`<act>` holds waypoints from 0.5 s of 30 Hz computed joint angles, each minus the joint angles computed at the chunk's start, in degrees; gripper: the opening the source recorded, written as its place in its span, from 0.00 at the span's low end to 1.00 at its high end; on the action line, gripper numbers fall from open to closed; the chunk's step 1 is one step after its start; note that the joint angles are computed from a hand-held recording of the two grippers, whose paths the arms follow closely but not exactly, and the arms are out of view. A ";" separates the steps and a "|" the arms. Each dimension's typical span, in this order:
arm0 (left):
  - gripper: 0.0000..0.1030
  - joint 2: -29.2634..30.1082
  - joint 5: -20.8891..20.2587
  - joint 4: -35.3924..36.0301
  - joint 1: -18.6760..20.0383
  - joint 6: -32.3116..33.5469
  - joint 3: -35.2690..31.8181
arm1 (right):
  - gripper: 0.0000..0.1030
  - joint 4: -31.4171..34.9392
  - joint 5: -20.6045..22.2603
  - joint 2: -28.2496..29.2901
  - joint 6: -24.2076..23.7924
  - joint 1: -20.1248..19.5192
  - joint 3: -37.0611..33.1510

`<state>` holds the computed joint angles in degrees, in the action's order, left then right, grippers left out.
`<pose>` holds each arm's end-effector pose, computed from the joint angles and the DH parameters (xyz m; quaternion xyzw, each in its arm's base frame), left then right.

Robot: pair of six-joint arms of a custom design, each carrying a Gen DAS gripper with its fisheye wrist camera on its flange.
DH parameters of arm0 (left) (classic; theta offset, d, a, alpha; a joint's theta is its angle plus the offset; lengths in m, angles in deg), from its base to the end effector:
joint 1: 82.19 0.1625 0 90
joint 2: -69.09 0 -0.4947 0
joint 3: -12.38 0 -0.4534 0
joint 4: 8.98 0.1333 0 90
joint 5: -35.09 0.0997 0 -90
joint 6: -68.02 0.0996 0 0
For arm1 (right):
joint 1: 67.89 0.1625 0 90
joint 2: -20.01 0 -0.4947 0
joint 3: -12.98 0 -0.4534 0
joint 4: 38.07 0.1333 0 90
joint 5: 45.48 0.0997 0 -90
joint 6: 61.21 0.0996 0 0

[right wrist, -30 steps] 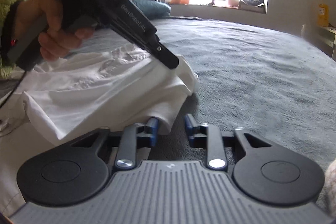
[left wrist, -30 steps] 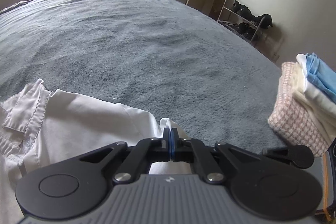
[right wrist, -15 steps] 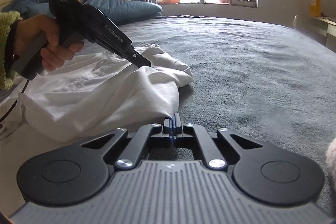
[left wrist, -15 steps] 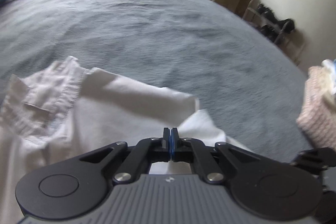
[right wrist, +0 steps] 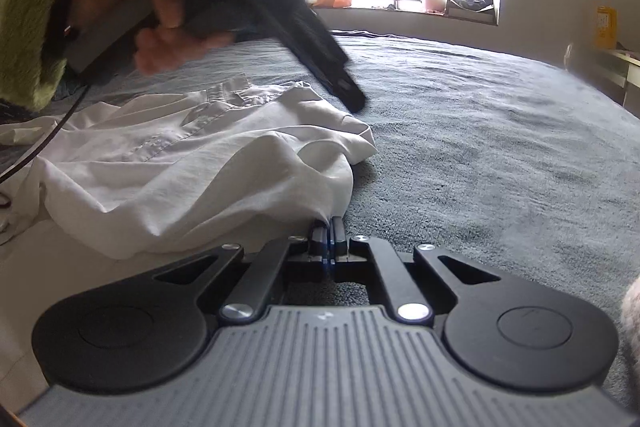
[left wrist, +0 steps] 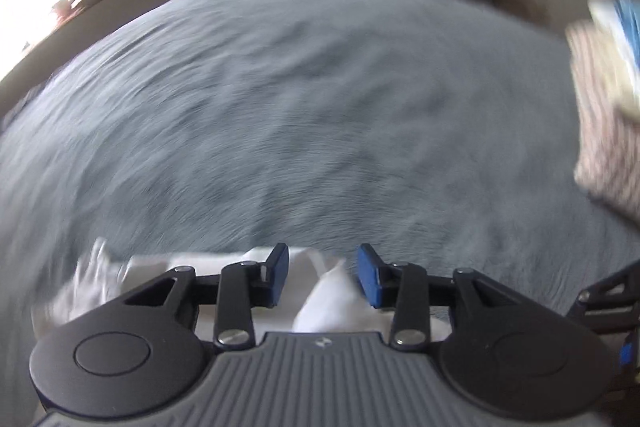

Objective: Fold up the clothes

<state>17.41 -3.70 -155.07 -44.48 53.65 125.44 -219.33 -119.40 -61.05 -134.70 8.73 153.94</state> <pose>-0.3594 -0.5445 0.0813 0.3115 0.8455 -0.2024 0.3836 0.0549 -0.4645 0.2291 0.5102 -0.8062 0.2869 0.0862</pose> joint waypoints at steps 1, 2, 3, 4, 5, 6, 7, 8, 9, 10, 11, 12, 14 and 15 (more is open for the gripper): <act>0.38 1.10 0.09 2.62 -0.10 0.87 -1.34 | 0.00 0.10 0.09 -0.03 -0.05 -0.05 0.01; 0.37 2.20 0.20 5.40 -0.18 1.55 -2.74 | 0.00 0.23 0.19 -0.08 -0.10 -0.10 0.01; 0.35 3.13 0.42 8.76 -0.20 1.41 -4.10 | 0.00 0.35 0.29 -0.12 -0.15 -0.16 0.02; 0.35 3.80 0.87 11.84 -0.19 0.93 -5.05 | 0.00 0.48 0.39 -0.17 -0.20 -0.21 0.03; 0.34 4.51 1.30 14.96 -0.19 0.41 -6.04 | 0.00 0.60 0.48 -0.21 -0.25 -0.27 0.03; 0.34 5.24 1.71 18.13 -0.18 -0.15 -7.08 | 0.00 0.73 0.58 -0.26 -0.30 -0.33 0.04; 0.34 5.93 2.13 21.13 -0.17 -0.77 -8.05 | 0.00 0.85 0.68 -0.30 -0.35 -0.38 0.04; 0.33 6.32 2.61 23.32 -0.13 -1.52 -8.62 | 0.00 0.98 0.77 -0.35 -0.41 -0.44 0.05; 0.33 6.66 3.00 25.30 -0.09 -2.26 -9.15 | 0.00 1.10 0.87 -0.39 -0.46 -0.49 0.06; 0.33 6.81 3.08 26.32 -0.02 -2.82 -9.46 | 0.00 1.23 0.97 -0.44 -0.51 -0.55 0.06; 0.30 6.92 3.15 27.23 0.05 -3.36 -9.75 | 0.00 1.35 1.06 -0.48 -0.56 -0.60 0.07; 0.26 6.86 3.17 27.59 0.15 -3.82 -9.87 | 0.00 1.48 1.16 -0.53 -0.62 -0.66 0.07; 0.17 6.62 2.94 28.22 0.42 -5.32 -9.89 | 0.00 1.49 1.26 -0.45 -0.56 -0.66 0.02; 0.07 6.43 2.82 28.31 0.54 -6.08 -9.81 | 0.00 1.49 1.31 -0.41 -0.53 -0.66 -0.01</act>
